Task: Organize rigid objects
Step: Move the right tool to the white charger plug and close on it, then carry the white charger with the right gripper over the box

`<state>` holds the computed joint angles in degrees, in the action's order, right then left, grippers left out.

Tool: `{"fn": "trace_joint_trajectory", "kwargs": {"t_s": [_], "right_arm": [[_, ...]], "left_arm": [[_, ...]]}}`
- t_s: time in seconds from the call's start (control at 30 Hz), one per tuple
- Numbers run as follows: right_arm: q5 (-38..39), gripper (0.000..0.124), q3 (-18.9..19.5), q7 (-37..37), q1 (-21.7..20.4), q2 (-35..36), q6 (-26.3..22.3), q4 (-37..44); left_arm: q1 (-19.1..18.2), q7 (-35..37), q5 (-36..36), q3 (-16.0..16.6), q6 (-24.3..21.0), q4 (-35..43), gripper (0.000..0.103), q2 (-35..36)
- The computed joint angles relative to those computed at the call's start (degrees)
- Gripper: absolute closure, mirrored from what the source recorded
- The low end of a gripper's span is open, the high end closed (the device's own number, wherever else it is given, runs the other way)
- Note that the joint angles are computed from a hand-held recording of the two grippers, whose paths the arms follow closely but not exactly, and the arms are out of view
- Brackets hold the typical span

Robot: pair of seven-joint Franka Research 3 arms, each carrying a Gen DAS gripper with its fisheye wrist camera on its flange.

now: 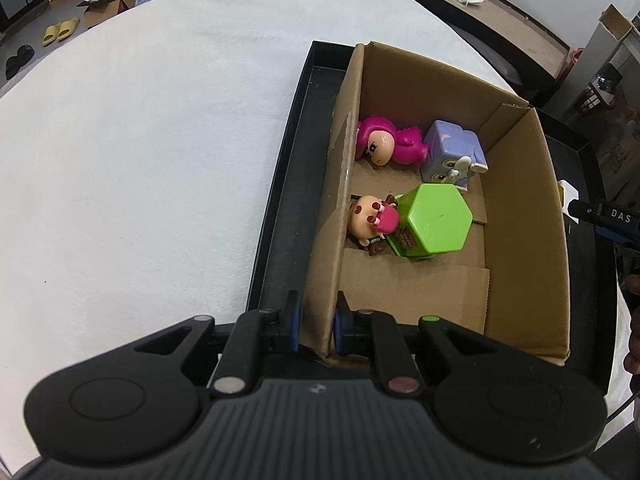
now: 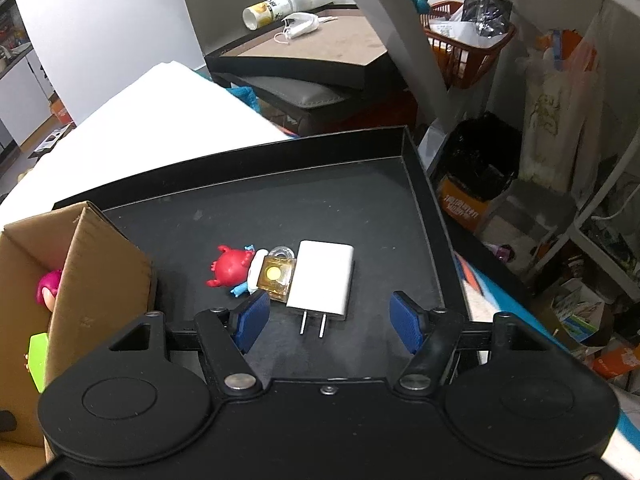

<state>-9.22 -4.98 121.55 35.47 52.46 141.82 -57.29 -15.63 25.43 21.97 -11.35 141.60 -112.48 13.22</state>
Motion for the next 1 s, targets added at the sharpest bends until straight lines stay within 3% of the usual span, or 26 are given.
{"fn": "trace_joint_trajectory", "kwargs": {"t_s": [0.4,0.53,1.0], "right_arm": [[0.8,0.064,-0.2,-2.5,-0.5,10.0,-8.7,15.7],[0.0,0.087,-0.6,-2.5,-0.2,8.4,-6.3,12.6],[-0.6,0.088,-0.3,-0.5,-0.1,0.8,-6.2,1.4]], "left_arm": [[-0.5,-0.1,0.6,0.0,-2.3,1.8,0.088,0.9],[-0.6,-0.2,0.7,0.0,-2.5,1.9,0.088,0.9],[-0.4,-0.6,0.7,0.0,-1.3,0.6,0.088,0.0]]}}
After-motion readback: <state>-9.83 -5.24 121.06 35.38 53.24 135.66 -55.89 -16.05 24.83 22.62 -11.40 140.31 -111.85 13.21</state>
